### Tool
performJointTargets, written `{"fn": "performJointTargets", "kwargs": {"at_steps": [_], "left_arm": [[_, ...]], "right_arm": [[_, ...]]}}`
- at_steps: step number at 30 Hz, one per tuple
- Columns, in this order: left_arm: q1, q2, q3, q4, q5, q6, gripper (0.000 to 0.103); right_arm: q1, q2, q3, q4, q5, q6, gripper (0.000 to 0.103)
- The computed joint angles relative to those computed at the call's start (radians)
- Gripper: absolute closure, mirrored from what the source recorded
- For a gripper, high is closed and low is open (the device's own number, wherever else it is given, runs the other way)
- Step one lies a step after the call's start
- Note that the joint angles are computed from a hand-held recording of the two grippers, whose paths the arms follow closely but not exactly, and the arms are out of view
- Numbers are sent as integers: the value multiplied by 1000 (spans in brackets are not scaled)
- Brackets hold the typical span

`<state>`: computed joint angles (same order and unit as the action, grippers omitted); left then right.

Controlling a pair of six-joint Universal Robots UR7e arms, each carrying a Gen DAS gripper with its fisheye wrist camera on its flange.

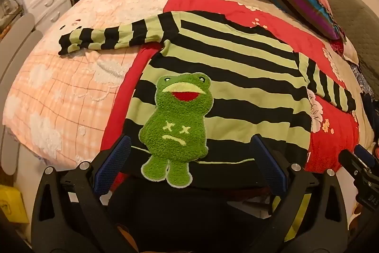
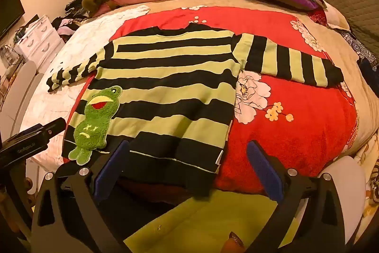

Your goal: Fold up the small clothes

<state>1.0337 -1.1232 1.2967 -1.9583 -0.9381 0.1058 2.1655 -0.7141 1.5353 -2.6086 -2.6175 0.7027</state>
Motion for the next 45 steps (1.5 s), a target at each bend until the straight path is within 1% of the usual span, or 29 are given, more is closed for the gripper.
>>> {"fn": "performJointTargets", "kwargs": {"at_steps": [4, 6, 7, 8, 22, 45], "left_arm": [[0, 0, 0, -2, 4, -3, 8], [-8, 11, -27, 24, 4, -18, 8], [-6, 5, -13, 8, 1, -4, 8], [-8, 6, -15, 10, 3, -4, 8], [-15, -2, 5, -10, -1, 15, 8], [-16, -7, 17, -23, -10, 22, 8]], "right_arm": [[-4, -2, 3, -11, 7, -8, 4], [-8, -3, 5, -19, 11, -16, 4], [-10, -4, 5, -23, 12, -20, 4], [2, 5, 0, -19, -6, -15, 4], [2, 6, 3, -32, -2, -30, 4], [1, 1, 8, -37, 0, -24, 4]]}}
